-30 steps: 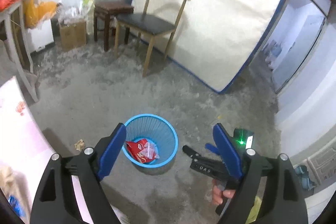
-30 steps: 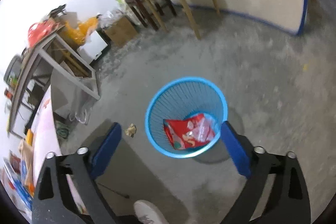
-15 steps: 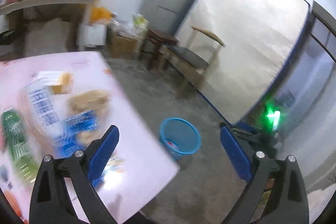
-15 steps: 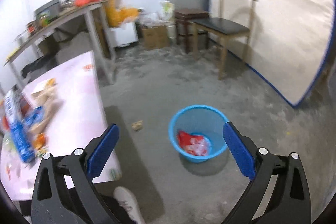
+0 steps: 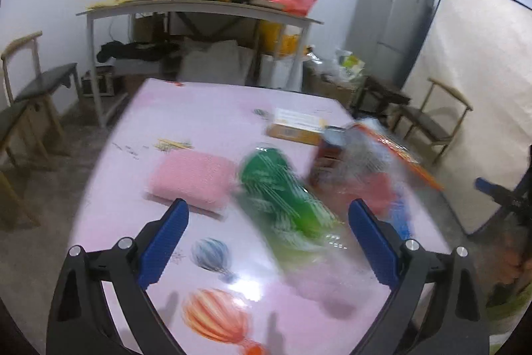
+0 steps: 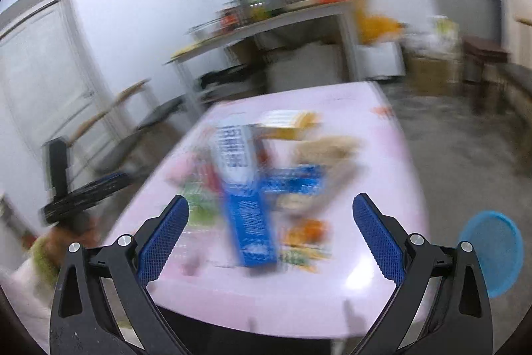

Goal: Collect trash
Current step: 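Swing both tools back toward the table, then grasp the pink mesh sponge with the left gripper while the right gripper grasps a clear snack wrapper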

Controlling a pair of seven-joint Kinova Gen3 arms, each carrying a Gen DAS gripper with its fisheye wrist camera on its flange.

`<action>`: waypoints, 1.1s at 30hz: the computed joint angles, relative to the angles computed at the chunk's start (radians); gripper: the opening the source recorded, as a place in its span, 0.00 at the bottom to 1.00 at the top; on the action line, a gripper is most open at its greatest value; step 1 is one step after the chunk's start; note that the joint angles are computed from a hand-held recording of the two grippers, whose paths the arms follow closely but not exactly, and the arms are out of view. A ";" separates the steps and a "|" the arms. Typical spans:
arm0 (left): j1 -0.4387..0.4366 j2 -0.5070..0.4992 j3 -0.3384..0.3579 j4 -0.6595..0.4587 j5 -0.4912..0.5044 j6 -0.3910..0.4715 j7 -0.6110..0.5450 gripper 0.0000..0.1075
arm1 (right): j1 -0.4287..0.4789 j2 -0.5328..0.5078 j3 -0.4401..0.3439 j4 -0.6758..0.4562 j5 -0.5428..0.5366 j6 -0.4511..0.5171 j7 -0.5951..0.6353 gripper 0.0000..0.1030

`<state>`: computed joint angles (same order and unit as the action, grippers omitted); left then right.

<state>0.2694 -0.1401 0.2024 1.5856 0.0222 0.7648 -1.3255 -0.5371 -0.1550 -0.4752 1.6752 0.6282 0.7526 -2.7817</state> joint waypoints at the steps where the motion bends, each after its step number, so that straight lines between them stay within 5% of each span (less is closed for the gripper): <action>1: -0.015 0.017 -0.023 -0.011 0.019 -0.003 -0.041 0.85 | -0.005 0.021 0.001 -0.019 -0.015 -0.017 0.041 0.92; 5: -0.009 0.110 -0.143 -0.100 0.123 0.028 -0.203 0.77 | -0.088 0.153 0.028 -0.143 -0.048 -0.008 0.180 0.90; 9: -0.113 0.276 -0.130 -0.285 0.233 0.143 -0.334 0.63 | -0.146 0.252 0.057 -0.243 -0.107 0.042 0.272 0.85; 13: -0.116 0.456 -0.110 -0.470 0.179 0.237 -0.358 0.48 | -0.168 0.283 0.091 -0.275 -0.195 0.062 0.330 0.80; 19: -0.096 0.640 -0.098 -0.697 0.071 0.481 -0.293 0.30 | -0.278 0.279 0.175 -0.286 -0.124 0.117 0.258 0.80; 29: -0.177 0.514 -0.103 -0.533 0.195 0.535 -0.241 0.30 | -0.400 0.393 0.250 -0.374 0.063 0.238 0.283 0.58; 33: -0.232 0.441 -0.100 -0.433 0.283 0.534 -0.243 0.30 | -0.427 0.428 0.282 -0.403 0.056 0.265 0.319 0.32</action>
<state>0.0373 0.3006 0.1022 1.1521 0.3050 1.2989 -1.5682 -0.9646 0.2733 -0.1936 1.2724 0.6838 1.0181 -2.4628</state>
